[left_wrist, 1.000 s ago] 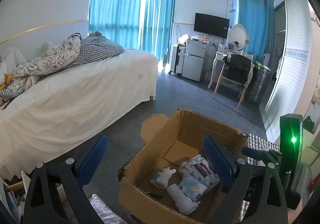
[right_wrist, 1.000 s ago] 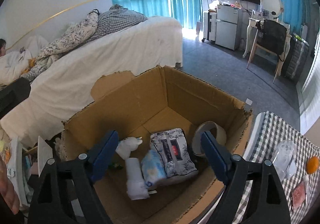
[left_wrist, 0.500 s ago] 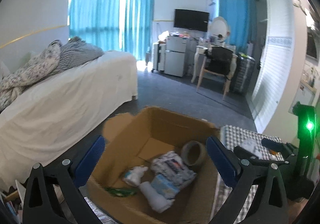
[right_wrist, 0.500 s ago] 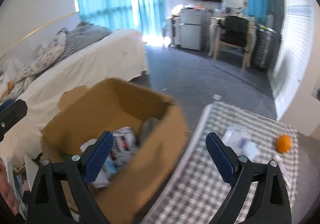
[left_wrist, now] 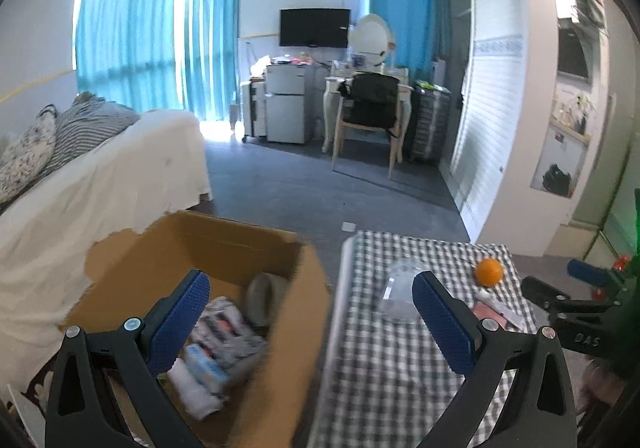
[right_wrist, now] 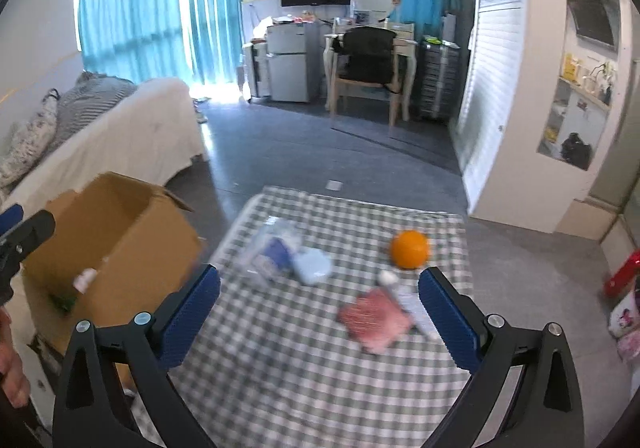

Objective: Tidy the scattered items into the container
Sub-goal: 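Move both grippers back to the table toward the clear swab tub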

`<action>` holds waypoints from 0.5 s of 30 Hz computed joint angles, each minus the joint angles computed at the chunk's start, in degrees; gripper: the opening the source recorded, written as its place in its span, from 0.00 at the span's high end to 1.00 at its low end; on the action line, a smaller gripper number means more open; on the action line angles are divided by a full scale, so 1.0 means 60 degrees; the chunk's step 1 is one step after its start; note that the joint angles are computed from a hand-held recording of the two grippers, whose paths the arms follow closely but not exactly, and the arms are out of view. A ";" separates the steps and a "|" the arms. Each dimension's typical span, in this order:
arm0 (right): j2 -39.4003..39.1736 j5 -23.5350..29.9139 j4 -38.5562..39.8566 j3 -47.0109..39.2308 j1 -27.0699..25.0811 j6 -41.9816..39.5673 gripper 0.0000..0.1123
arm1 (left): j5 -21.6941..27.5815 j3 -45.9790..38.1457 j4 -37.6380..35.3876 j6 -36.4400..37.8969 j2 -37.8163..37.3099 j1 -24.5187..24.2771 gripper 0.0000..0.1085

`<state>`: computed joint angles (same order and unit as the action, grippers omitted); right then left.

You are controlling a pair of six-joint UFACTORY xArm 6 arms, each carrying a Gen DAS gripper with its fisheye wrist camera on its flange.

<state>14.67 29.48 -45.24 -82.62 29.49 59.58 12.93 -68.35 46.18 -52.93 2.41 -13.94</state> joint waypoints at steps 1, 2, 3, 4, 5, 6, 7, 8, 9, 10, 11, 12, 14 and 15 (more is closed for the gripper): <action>-0.0180 -0.0017 -0.0086 0.0226 -0.0114 0.0003 0.11 | 0.0020 -0.0132 -0.0106 0.0097 0.0139 -0.0121 0.05; -0.0334 -0.0020 -0.0176 0.0417 -0.0210 0.0051 0.11 | 0.0016 -0.0271 -0.0155 0.0137 0.0287 -0.0235 0.05; -0.0481 -0.0049 -0.0275 0.0609 -0.0294 0.0138 0.11 | 0.0027 -0.0434 -0.0113 0.0088 0.0456 -0.0349 0.05; -0.0641 -0.0119 -0.0351 0.0829 -0.0391 0.0241 0.11 | 0.0094 -0.0562 -0.0048 0.0020 0.0578 -0.0442 0.05; -0.0777 -0.0203 -0.0374 0.1023 -0.0483 0.0307 0.11 | 0.0177 -0.0731 0.0024 -0.0054 0.0756 -0.0555 0.05; -0.0862 -0.0281 -0.0373 0.1161 -0.0542 0.0359 0.11 | 0.0236 -0.0860 0.0025 -0.0067 0.0920 -0.0659 0.05; -0.0918 -0.0375 -0.0349 0.1271 -0.0604 0.0382 0.11 | 0.0226 -0.0907 -0.0054 0.0010 0.1042 -0.0721 0.05; -0.0963 -0.0478 -0.0339 0.1376 -0.0667 0.0399 0.11 | 0.0222 -0.1020 -0.0213 0.0180 0.1214 -0.0809 0.05; -0.0969 -0.0548 -0.0326 0.1423 -0.0718 0.0400 0.11 | 0.0218 -0.1138 -0.0314 0.0333 0.1382 -0.0888 0.05; -0.0967 -0.0609 -0.0342 0.1478 -0.0771 0.0446 0.11 | 0.0253 -0.1286 -0.0314 0.0421 0.1543 -0.0967 0.05; -0.0949 -0.0666 -0.0358 0.1522 -0.0818 0.0501 0.11 | 0.0267 -0.1453 -0.0197 0.0438 0.1725 -0.1044 0.05; -0.0915 -0.0726 -0.0342 0.1546 -0.0853 0.0514 0.11 | 0.0245 -0.1595 -0.0028 0.0410 0.1888 -0.1102 0.05; -0.0717 -0.0741 -0.0065 0.1435 -0.0879 0.0278 0.11 | 0.0077 -0.1790 0.0584 0.0111 0.2120 -0.1151 0.05; -0.0624 -0.0705 -0.0015 0.1376 -0.0876 0.0247 0.11 | -0.0060 -0.1870 0.0950 -0.0078 0.2223 -0.1145 0.05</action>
